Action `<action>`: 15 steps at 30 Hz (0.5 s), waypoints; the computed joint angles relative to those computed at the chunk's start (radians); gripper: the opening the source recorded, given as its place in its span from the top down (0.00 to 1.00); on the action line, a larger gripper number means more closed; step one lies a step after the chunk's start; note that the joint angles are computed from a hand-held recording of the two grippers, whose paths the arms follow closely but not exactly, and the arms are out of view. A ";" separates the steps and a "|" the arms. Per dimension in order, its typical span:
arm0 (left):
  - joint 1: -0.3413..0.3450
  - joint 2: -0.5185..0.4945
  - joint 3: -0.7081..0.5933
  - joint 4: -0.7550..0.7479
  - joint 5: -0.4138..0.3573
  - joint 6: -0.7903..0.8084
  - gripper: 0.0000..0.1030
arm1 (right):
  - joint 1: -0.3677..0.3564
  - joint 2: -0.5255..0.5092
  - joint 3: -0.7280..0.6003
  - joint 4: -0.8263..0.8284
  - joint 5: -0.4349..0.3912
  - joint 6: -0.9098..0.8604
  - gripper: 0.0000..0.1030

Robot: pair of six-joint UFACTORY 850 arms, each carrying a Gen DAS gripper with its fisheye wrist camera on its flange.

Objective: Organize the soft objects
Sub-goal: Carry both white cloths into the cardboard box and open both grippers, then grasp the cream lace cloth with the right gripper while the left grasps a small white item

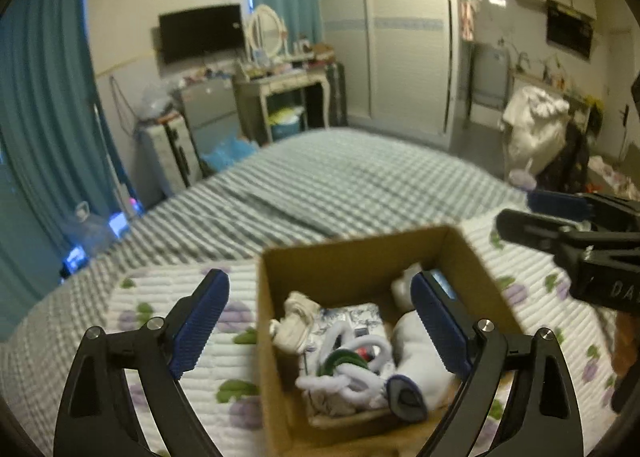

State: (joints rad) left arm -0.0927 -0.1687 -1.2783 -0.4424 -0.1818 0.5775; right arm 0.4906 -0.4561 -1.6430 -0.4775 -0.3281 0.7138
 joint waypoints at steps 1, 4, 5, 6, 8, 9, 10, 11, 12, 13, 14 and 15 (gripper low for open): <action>0.003 0.026 0.009 -0.008 -0.002 0.004 0.09 | 0.004 0.023 0.009 -0.032 -0.011 0.025 0.38; 0.010 0.122 0.035 0.024 -0.024 -0.031 0.07 | 0.029 0.123 0.045 -0.103 -0.062 0.078 0.31; 0.012 0.152 0.046 0.044 -0.025 -0.051 0.01 | 0.035 0.144 0.054 -0.122 -0.072 0.092 0.30; 0.014 0.186 0.062 0.050 -0.024 -0.057 0.00 | 0.051 0.180 0.068 -0.160 -0.094 0.119 0.28; 0.022 0.249 0.091 0.009 -0.030 -0.011 0.00 | 0.081 0.230 0.084 -0.200 -0.132 0.144 0.26; 0.027 0.280 0.106 0.011 -0.037 -0.008 0.00 | 0.100 0.259 0.094 -0.214 -0.156 0.150 0.21; 0.033 0.303 0.116 0.003 -0.045 0.004 0.00 | 0.120 0.287 0.106 -0.222 -0.172 0.152 0.14; 0.039 0.330 0.130 0.027 -0.052 -0.013 0.00 | 0.133 0.300 0.110 -0.226 -0.184 0.153 0.11; 0.045 0.346 0.139 0.038 -0.056 -0.018 0.00 | 0.155 0.326 0.130 -0.242 -0.198 0.167 0.07; 0.052 0.365 0.155 0.043 -0.058 -0.016 0.00 | 0.178 0.349 0.151 -0.261 -0.208 0.188 0.06; 0.060 0.388 0.177 0.062 -0.059 -0.028 0.00 | 0.197 0.367 0.169 -0.263 -0.215 0.192 0.06; 0.068 0.405 0.198 0.071 -0.057 -0.029 0.00 | 0.213 0.377 0.181 -0.261 -0.223 0.195 0.06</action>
State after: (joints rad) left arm -0.0250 0.2359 -1.0804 -0.3717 -0.2388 0.5487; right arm 0.7038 -0.0791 -1.4620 -0.7388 -0.5510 0.9092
